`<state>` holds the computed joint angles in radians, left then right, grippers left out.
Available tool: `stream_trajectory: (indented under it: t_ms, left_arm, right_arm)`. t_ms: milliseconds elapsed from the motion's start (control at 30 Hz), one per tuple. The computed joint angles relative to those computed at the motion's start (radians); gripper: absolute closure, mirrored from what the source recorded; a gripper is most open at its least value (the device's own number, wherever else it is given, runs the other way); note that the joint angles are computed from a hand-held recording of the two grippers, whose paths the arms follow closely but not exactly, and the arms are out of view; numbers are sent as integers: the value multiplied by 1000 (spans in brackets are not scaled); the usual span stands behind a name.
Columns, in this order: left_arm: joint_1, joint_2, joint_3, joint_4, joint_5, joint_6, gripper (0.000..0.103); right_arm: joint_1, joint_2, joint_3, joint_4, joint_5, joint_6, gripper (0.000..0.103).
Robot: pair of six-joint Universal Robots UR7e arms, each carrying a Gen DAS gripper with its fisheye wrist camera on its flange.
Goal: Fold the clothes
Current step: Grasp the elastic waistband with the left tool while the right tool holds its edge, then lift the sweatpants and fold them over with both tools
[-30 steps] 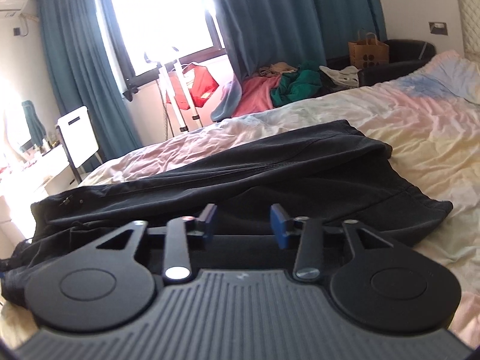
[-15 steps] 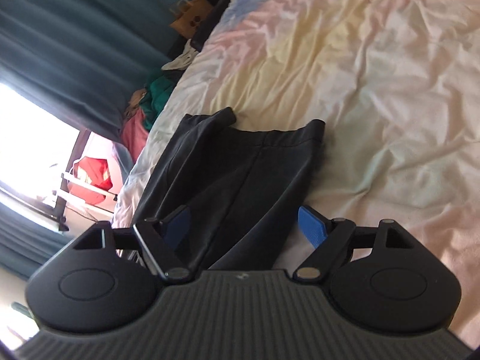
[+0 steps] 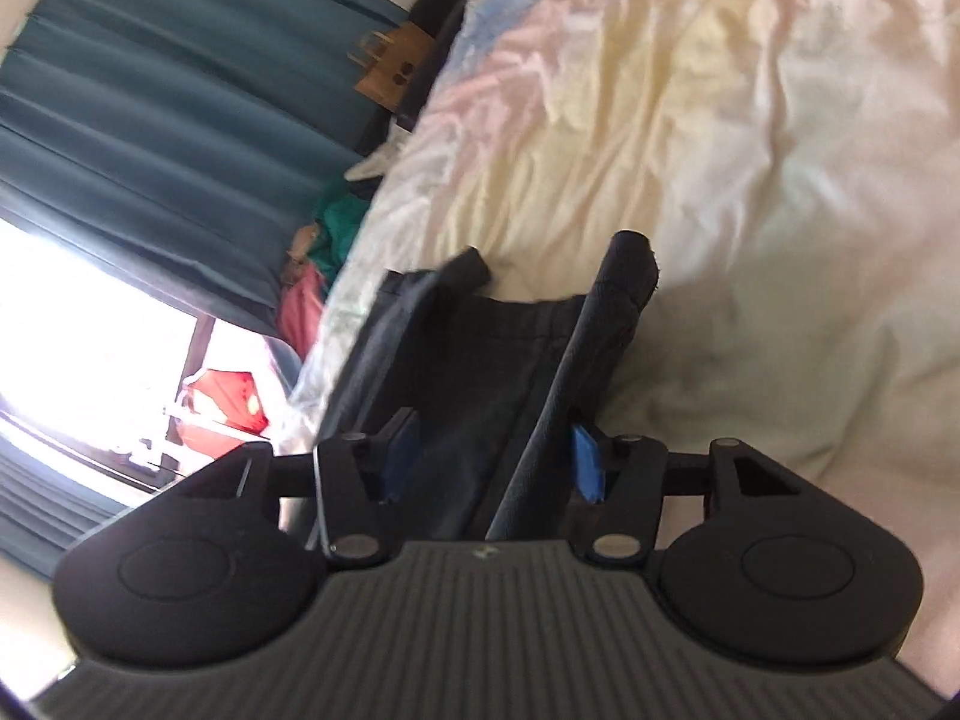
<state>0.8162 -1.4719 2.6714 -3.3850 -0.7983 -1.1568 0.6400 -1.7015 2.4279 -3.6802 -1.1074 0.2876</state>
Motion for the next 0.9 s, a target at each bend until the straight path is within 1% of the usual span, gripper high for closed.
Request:
stream_trajectory:
  t_ms: [33,133,200,233,300,333,367,400,433,467,500,533,600,667,700,767,833,900]
  left_arm:
    - [2,6,3,-17,-10,1,17]
    - [14,23,-2,-25,-30,8,20]
    - [29,39,-12,-22,-36,9,27]
    - [35,49,-16,-28,-35,8,29]
    - [47,81,-21,-80,-35,22,36]
    - [55,103,-25,-119,-36,36,38]
    - [59,119,-28,-149,-35,50,45]
    - [58,130,-28,-170,-30,59,58]
    - [54,136,-28,-175,-20,66,65]
    - [51,139,-29,-175,-10,73,74]
    - [42,144,-28,-176,7,81,83]
    - [25,146,-24,-176,32,83,85]
    - [-27,134,-20,-131,115,80,91]
    - [-96,129,-3,-163,188,129,93]
    - [-131,132,7,-209,217,152,95]
    - [-188,129,21,-282,253,179,95]
    - [-221,119,11,-305,269,202,95]
    - [-217,117,-33,-287,254,231,95]
  right_arm:
    - [3,3,-1,-22,12,-3,47]
    - [48,-9,-16,47,-90,-67,48]
    - [50,-16,-30,143,-144,-47,48]
    - [48,-17,-38,187,-161,-34,47]
    - [21,-9,-44,224,-121,-1,48]
    - [26,1,-48,220,-130,-9,48]
    - [35,10,-51,206,-141,-24,55]
    - [44,19,-55,191,-145,-40,62]
    - [56,26,-57,171,-162,-51,79]
    - [66,32,-55,147,-178,-61,94]
    - [67,32,-51,122,-173,-68,94]
    - [66,30,-44,90,-165,-65,95]
    - [73,25,-27,24,-163,-57,96]
    - [90,15,-6,-46,-170,-47,96]
    - [96,8,8,-80,-172,-39,96]
    - [111,-14,31,-139,-189,-30,96]
    - [138,-40,35,-156,-225,-59,96]
    - [162,-61,14,-142,-241,-86,96]
